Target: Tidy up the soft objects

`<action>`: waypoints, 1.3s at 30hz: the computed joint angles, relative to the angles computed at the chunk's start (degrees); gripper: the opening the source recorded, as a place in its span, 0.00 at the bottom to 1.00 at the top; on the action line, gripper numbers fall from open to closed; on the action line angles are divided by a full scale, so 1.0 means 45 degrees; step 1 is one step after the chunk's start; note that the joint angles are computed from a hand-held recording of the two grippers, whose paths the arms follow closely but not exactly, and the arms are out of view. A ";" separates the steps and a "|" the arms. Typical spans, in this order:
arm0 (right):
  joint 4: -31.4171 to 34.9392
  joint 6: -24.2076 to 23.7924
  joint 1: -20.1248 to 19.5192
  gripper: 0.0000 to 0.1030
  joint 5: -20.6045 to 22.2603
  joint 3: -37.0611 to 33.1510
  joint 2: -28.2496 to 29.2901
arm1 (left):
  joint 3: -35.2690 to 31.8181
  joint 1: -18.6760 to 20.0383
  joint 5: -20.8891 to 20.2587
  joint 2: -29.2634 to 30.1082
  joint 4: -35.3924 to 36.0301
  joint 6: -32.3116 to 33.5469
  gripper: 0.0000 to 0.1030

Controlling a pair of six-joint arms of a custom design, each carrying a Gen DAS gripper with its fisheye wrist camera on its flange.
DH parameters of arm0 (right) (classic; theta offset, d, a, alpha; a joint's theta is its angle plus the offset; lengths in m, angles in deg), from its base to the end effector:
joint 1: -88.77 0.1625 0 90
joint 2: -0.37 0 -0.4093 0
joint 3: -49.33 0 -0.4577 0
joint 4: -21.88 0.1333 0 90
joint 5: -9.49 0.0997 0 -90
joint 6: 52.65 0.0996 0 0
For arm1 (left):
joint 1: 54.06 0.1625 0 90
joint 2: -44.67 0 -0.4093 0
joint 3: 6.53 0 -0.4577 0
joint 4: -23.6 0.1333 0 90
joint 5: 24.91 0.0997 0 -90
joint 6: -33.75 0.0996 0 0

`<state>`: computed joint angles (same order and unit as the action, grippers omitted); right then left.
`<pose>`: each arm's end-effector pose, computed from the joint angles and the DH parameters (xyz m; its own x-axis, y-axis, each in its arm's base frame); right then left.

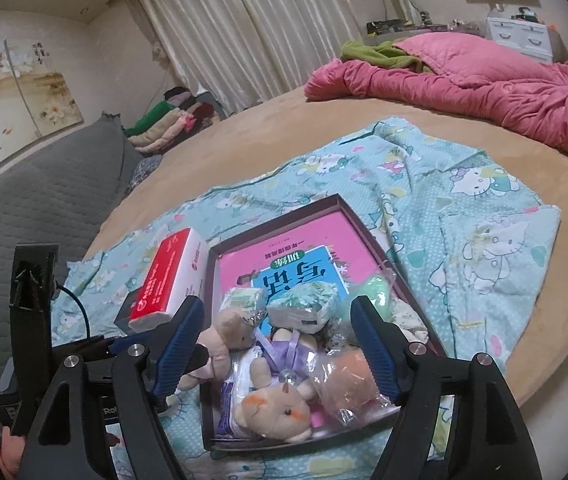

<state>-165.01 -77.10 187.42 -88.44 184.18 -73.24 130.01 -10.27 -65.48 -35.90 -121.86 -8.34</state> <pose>0.1895 -0.4508 0.1319 -0.8518 -0.3957 0.3433 -0.5215 0.7026 -0.4842 -0.1603 -0.4431 0.1213 -0.8142 -0.1120 -0.5696 0.2373 0.8314 -0.5025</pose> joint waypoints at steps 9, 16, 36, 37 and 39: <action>-0.0171 -0.0047 0.0577 0.78 -0.0522 0.0252 -0.0309 | 0.0568 -0.0847 0.0534 -0.1093 0.1067 -0.0954 0.77; -0.0846 -0.0061 0.1229 0.78 -0.1029 0.0506 -0.0424 | 0.0881 -0.1614 0.1104 -0.2416 0.3479 -0.2689 0.82; -0.1287 0.1116 0.3020 0.79 -0.1642 0.0951 -0.0491 | 0.1139 -0.3839 0.1715 -0.5490 1.0774 -0.8399 0.83; -0.1218 0.1147 0.3061 0.79 -0.1657 0.0955 -0.0482 | 0.1145 -0.3943 0.1667 -0.5630 1.1215 -0.8717 0.83; -0.1290 0.1117 0.3256 0.79 -0.1877 0.1013 -0.0383 | 0.1171 -0.4114 0.1613 -0.5804 1.1814 -0.9195 0.83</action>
<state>-170.82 -72.08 202.07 -96.88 188.73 -74.96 135.28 -28.78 -58.23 -62.02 -68.69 -49.72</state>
